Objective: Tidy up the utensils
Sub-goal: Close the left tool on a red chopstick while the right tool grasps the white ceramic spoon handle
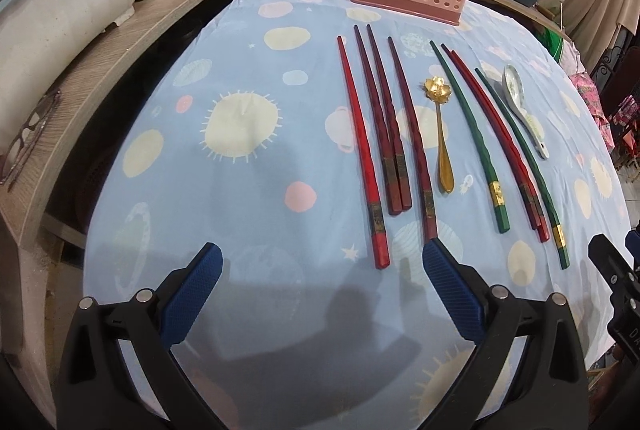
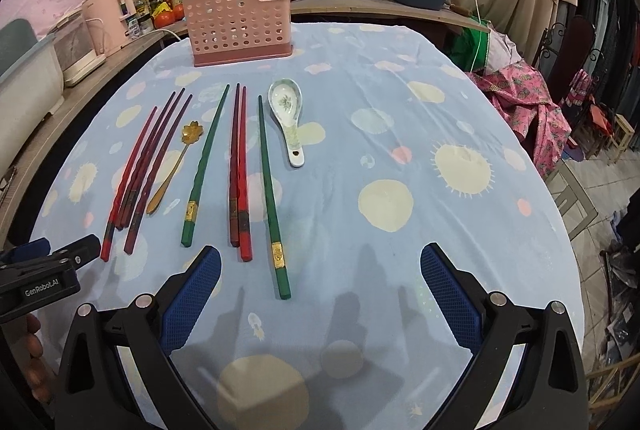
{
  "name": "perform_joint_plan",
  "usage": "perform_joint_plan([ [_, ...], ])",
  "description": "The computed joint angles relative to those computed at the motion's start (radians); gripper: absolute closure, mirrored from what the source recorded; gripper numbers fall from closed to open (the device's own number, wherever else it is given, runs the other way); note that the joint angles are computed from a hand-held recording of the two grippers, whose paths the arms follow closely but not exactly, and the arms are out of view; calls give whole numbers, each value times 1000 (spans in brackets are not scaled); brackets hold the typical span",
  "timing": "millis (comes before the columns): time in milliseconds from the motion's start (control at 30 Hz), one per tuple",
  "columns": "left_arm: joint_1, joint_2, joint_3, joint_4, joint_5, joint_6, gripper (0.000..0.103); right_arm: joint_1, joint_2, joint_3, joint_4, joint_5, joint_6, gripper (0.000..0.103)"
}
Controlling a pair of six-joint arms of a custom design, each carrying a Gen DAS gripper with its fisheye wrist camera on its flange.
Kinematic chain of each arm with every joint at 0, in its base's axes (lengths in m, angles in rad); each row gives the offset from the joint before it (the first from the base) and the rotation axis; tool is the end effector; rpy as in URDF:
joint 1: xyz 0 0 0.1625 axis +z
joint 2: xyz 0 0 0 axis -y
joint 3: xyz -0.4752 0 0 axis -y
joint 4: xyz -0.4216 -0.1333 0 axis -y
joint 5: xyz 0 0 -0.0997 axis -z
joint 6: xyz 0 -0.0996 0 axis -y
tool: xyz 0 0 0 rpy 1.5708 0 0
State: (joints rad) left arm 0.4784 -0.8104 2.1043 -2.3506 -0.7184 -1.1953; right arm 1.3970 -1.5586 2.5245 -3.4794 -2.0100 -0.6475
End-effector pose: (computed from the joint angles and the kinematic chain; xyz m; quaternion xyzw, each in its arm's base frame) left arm -0.3456 -0.4139 -0.0048 0.0597 0.8849 -0.2681 0.3763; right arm 0.0244 -0.3871 0.3186 0.1079 -0.8685 0.3289 0.3549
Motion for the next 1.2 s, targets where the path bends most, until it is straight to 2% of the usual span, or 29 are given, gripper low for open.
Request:
perform_joint_plan([
  [200,38,17,6,-99,-40,69,25,-5,37,-41,26,3,17,7],
  [333,34,26,5,-105,-10,94,40,-3,60,-65,46,5,28,7],
  [500,36,26,28,-226,-24,183,87,6,91,-95,51,6,30,10],
  [567,38,29,29,-254,-35,209,96,8,102,-113,58,12,34,14],
  [667,40,30,30,-264,-37,216,96,10,119,-146,77,25,50,24],
  [833,45,35,33,-283,-31,223,96,3,146,-204,124,54,74,51],
  [933,44,36,33,-281,-29,220,96,0,167,-238,156,66,90,64],
  [1200,48,34,38,-298,-34,223,96,-20,200,-287,246,103,133,86],
])
